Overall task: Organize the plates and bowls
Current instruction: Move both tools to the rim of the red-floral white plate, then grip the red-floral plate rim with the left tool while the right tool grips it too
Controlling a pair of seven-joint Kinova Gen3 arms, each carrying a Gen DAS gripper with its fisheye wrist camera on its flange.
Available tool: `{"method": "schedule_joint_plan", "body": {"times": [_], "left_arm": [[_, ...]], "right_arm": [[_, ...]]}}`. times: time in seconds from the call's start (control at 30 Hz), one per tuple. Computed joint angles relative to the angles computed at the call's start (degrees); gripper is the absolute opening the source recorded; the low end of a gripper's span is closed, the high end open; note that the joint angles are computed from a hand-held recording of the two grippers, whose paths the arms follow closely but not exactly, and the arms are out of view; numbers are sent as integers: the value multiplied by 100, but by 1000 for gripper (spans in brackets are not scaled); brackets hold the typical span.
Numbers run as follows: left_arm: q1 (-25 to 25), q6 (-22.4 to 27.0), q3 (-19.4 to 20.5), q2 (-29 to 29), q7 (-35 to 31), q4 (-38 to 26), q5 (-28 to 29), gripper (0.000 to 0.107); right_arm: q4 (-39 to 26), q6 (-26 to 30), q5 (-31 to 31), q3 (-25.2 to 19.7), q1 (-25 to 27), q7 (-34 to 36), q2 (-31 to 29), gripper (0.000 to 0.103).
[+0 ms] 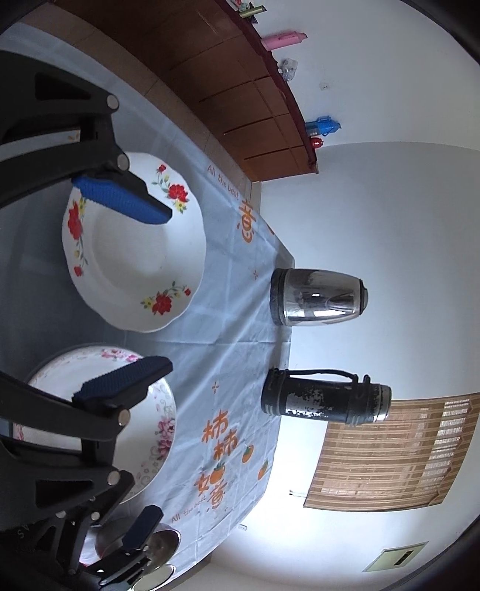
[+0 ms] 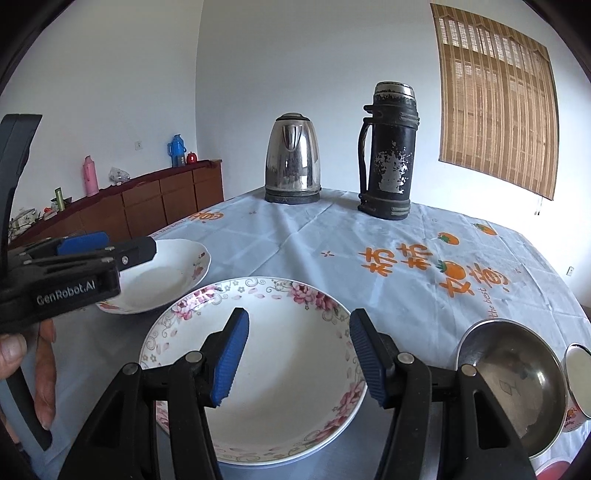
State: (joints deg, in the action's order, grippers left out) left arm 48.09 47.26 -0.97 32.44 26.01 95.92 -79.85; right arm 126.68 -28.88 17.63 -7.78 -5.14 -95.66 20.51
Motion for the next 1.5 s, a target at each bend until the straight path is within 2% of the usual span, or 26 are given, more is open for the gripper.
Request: {"method": "schedule_joint_plan", "body": {"times": [0.07,0.17,0.23,0.43,0.53,0.67,0.77,0.83,0.93,1.07,1.1,1.13,1.23,1.37,1.5], "left_arm": [[-15,125,-63,-98,15,104,-39,77],[-116,426,-115,-139,61,219,-104,91],[-256,637,-114,-95,9,234,-51,93],[-811,368,-133,-126,340,553,1,93],[-1005,75,-188,-71,643,688,-32,93],[-1372,-695,-69,-182,1088,932,-351,93],[-1257,-593,-82,-115,1012,885,-415,93],[-1302,-681,-48,-119,950,882,-390,92],[-1389,-927,-41,-138,876,890,-339,91],[-1334,-971,-87,-113,539,834,-145,89],[-1322,-989,-105,-110,491,829,-116,88],[-1307,-999,-126,-109,458,829,-87,87],[-1279,-1058,-191,-112,429,825,-26,84],[-1275,-1154,-257,-103,358,803,64,81],[-1280,-1286,-321,-106,257,791,166,73]], "right_arm": [[44,-105,20,3,-17,57,-1,59],[117,-328,123,-29,54,1,12,59],[124,-366,188,-45,90,-83,20,59],[-9,-213,549,-181,271,-554,60,59],[-162,164,939,-372,391,-994,2,59],[-260,476,746,-312,30,-872,-183,59],[-459,818,369,-206,-407,-546,-191,56],[-693,1185,239,-275,-568,-439,-127,48],[-1136,1843,108,-545,-595,-378,32,43],[-1816,2738,-92,-940,-533,-273,333,42],[-1956,2891,-173,-997,-532,-224,404,40],[-2100,3038,-267,-949,-626,-176,470,38],[-2475,3417,-515,-382,-1237,-143,610,38],[-2880,3852,-821,241,-1810,-183,781,38],[-3380,4465,-989,496,-2066,-98,1017,38]]}}
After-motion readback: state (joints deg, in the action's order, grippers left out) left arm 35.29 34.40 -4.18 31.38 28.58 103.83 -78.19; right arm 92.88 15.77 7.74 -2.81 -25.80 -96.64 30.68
